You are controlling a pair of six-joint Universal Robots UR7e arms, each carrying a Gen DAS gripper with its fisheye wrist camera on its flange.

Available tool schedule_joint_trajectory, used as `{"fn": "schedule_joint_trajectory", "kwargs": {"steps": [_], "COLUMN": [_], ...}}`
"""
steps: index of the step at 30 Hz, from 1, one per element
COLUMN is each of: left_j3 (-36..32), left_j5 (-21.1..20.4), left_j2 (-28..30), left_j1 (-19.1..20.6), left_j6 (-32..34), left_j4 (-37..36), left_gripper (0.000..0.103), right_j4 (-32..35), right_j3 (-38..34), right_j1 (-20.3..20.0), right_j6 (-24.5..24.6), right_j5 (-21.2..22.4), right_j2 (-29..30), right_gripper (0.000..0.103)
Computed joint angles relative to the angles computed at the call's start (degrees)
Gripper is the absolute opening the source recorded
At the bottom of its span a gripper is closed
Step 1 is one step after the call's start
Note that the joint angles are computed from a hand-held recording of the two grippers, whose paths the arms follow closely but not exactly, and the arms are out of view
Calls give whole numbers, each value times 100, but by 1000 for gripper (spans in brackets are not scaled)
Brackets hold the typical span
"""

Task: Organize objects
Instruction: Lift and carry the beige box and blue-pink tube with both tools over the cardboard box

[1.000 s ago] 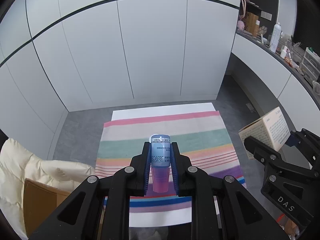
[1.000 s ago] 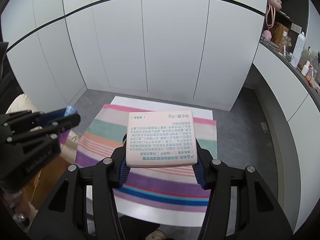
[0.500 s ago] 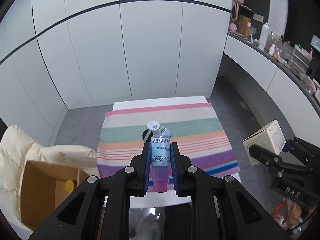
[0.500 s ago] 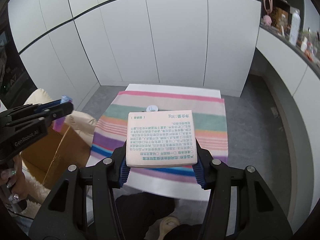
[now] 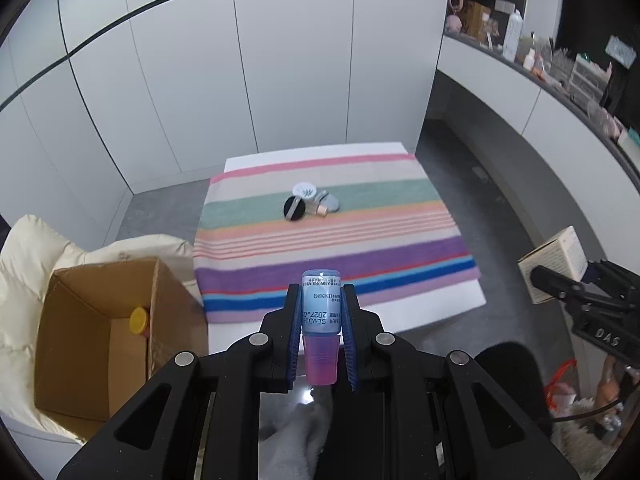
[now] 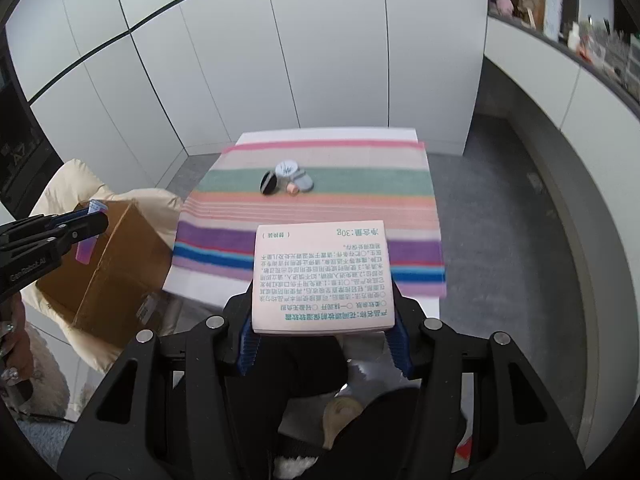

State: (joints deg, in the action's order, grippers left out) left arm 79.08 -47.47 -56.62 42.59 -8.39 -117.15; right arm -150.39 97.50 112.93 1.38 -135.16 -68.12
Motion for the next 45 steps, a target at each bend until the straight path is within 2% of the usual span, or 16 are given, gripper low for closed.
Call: {"fn": "schedule_joint_trajectory", "kwargs": {"steps": [4,10,24,31,45], "left_j3": [120,135,125,244,719], "left_j5": [-84,-83,-20,58,637], "left_j2": [-67,-47,-168,-409,-1288], "left_j1": [33,18,136,219,460], "left_j6": [-86,-28,-374,-632,-1396], "left_j4": [162,124,409,593,989], "left_gripper": [19,19,19,19,19], "right_j4": [103,80,248,257,511], "right_j3": [290,433,258,54,-745], "right_j1": [-82,-115,-18,89,449], "right_j6": [335,445,315,106,-479], "right_j5": [132,-49,12,197,814], "right_j2": [-246,-353,-134,159,1160], "right_gripper": [55,55,55,55,55]}}
